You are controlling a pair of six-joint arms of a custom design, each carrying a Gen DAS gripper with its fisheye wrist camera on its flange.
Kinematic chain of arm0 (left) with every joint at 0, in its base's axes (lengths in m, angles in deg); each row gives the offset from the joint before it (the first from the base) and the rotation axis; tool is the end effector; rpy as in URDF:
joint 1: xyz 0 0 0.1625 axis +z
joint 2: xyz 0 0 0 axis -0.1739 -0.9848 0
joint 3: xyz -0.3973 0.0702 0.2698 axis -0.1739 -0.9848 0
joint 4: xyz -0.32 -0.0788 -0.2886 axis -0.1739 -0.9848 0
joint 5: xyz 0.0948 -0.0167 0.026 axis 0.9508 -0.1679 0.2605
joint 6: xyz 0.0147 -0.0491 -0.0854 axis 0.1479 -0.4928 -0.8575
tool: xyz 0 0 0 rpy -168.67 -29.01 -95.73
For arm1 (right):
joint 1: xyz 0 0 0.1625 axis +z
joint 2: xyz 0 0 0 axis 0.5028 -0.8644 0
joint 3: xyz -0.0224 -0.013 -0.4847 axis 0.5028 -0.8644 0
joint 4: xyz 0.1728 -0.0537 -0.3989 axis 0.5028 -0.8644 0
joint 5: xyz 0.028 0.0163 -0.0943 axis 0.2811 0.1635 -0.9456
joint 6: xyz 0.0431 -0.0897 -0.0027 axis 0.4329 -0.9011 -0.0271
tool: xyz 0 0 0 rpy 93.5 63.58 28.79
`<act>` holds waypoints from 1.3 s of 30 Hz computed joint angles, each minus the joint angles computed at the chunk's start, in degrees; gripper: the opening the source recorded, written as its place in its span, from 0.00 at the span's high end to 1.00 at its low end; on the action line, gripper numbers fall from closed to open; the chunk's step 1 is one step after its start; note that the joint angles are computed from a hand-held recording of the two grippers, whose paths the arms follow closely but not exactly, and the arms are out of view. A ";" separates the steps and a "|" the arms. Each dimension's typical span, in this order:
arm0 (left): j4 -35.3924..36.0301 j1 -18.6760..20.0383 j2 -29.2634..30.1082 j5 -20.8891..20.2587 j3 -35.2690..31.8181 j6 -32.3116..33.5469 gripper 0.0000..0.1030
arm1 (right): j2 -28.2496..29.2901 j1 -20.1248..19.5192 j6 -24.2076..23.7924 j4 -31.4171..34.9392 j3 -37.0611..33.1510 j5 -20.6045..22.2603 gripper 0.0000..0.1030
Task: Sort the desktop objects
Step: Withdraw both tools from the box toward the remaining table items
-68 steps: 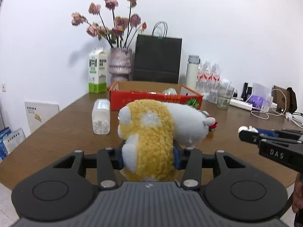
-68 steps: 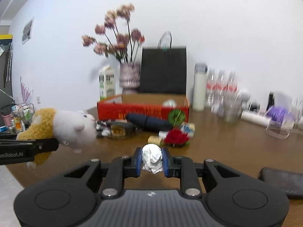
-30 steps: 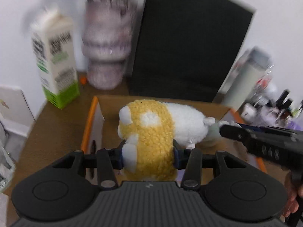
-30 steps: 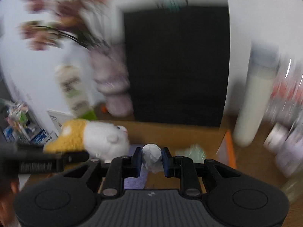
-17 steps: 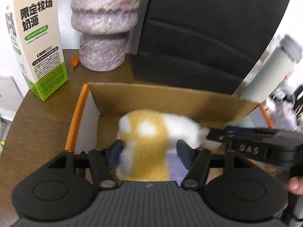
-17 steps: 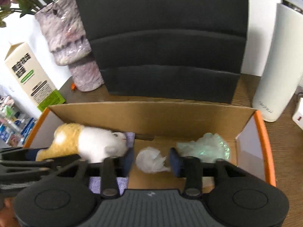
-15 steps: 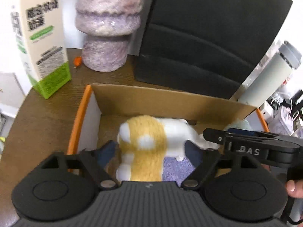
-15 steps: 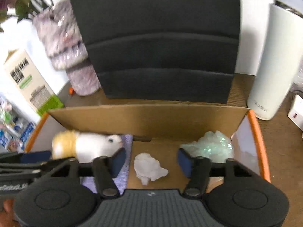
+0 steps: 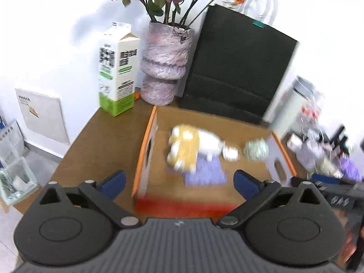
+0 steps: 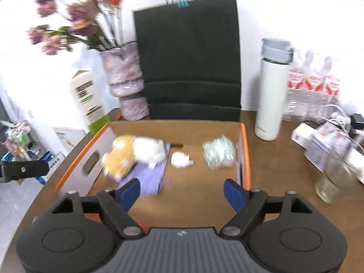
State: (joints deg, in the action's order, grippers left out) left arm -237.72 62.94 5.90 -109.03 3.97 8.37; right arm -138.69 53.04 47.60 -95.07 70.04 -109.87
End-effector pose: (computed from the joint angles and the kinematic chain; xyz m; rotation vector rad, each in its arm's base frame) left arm -0.3209 -0.7595 0.0466 0.4482 2.4049 -1.0013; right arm 0.0165 -0.7708 0.3104 0.4193 -2.3393 1.0354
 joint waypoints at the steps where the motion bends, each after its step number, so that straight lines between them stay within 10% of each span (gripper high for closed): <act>1: -3.00 -0.66 -1.25 0.66 3.77 0.41 0.00 | -1.69 -0.42 -1.06 -2.88 3.73 0.81 0.21; 12: -38.38 -9.36 -2.40 3.59 35.75 7.33 0.00 | -9.06 -6.54 -11.73 -35.58 37.22 10.97 0.14; 23: -64.71 -20.43 10.19 13.61 47.25 8.59 0.00 | 5.66 -14.66 -29.06 -83.68 56.97 18.63 0.12; 39: -60.18 -16.64 8.79 11.99 46.52 2.81 0.00 | 6.46 -15.84 -21.80 -82.40 56.91 19.44 0.13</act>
